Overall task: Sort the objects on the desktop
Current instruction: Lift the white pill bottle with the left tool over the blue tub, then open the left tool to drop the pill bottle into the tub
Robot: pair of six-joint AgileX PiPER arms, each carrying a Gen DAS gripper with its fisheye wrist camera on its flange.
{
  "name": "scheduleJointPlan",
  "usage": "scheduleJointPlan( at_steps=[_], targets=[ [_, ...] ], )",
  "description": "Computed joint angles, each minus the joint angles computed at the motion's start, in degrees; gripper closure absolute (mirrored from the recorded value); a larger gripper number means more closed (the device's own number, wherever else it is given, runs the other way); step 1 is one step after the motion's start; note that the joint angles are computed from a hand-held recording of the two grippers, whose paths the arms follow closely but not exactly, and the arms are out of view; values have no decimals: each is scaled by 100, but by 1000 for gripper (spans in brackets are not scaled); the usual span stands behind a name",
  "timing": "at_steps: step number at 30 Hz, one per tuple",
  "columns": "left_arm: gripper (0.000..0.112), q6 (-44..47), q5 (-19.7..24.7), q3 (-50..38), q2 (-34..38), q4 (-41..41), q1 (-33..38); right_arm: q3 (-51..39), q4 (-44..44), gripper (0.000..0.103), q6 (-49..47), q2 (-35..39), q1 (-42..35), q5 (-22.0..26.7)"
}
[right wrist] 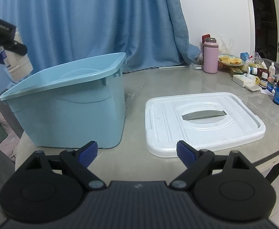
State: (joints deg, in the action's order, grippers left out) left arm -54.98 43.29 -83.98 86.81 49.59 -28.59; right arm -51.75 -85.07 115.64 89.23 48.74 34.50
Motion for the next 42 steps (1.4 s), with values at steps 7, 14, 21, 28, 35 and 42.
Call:
scheduleJointPlan(
  at_steps=[7, 14, 21, 28, 35, 42],
  targets=[
    [64, 899, -130, -898, 760, -728, 397, -176, 115, 13, -203, 124, -103, -28],
    [64, 1648, -191, -1683, 1509, -1394, 700, -321, 210, 13, -394, 235, -238, -39],
    [32, 1911, -14, -2307, 2062, -1828, 916, -441, 348, 13, -570, 360, -447, -178],
    [20, 1563, -228, -2079, 1947, -1472, 892, -575, 378, 13, -755, 457, -495, -304],
    [20, 1219, -228, -1578, 1588, -1281, 826, -520, 345, 13, -752, 379, -359, -279],
    [20, 699, -175, -711, 952, -859, 618, -301, 410, 13, -779, 109, -110, -144]
  ],
)
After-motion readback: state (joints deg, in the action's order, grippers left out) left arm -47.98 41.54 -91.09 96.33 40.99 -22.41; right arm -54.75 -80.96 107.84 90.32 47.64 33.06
